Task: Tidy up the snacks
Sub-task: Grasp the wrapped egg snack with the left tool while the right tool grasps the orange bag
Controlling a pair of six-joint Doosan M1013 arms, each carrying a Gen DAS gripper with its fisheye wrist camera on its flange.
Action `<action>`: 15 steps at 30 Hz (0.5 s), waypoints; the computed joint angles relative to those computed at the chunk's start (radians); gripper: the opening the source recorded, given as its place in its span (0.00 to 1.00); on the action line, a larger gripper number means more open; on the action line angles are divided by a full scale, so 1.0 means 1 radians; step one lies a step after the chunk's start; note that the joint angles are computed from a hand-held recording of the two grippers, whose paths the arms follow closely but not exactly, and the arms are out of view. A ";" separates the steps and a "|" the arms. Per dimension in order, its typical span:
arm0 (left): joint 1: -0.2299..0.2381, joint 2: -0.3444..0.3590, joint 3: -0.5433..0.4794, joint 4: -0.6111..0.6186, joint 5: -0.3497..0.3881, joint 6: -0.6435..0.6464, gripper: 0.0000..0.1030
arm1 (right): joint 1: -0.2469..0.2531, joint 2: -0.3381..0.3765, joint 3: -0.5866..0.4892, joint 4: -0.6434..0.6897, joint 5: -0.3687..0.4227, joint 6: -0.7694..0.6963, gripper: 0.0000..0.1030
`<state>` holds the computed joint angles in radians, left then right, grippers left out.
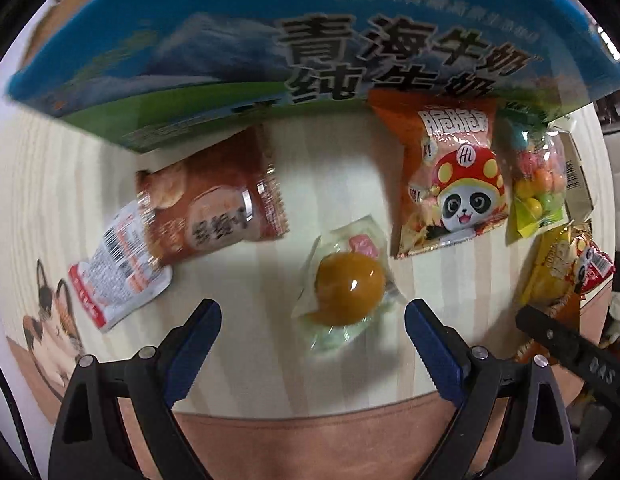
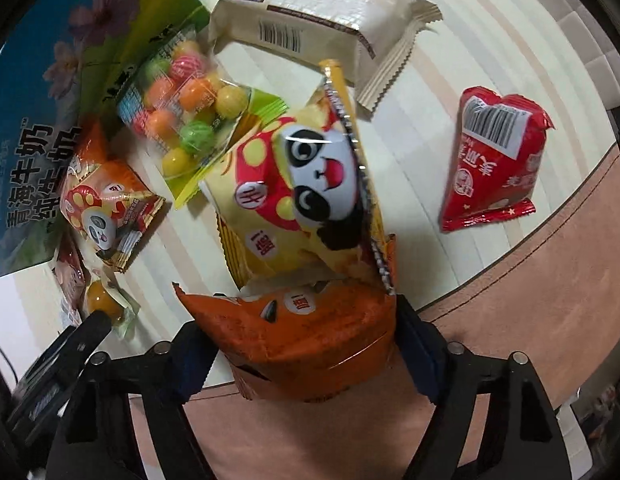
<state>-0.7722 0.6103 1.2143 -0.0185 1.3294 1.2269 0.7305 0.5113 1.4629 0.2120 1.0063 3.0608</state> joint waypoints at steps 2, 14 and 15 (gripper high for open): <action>-0.002 0.016 -0.017 0.001 0.009 0.010 0.88 | 0.000 -0.005 0.005 -0.004 0.002 -0.007 0.78; 0.006 0.022 -0.020 -0.033 0.029 -0.029 0.42 | 0.015 -0.011 0.005 0.001 -0.029 -0.015 0.68; 0.007 0.017 -0.012 -0.036 0.027 -0.032 0.42 | 0.018 -0.015 0.004 0.003 -0.029 -0.016 0.66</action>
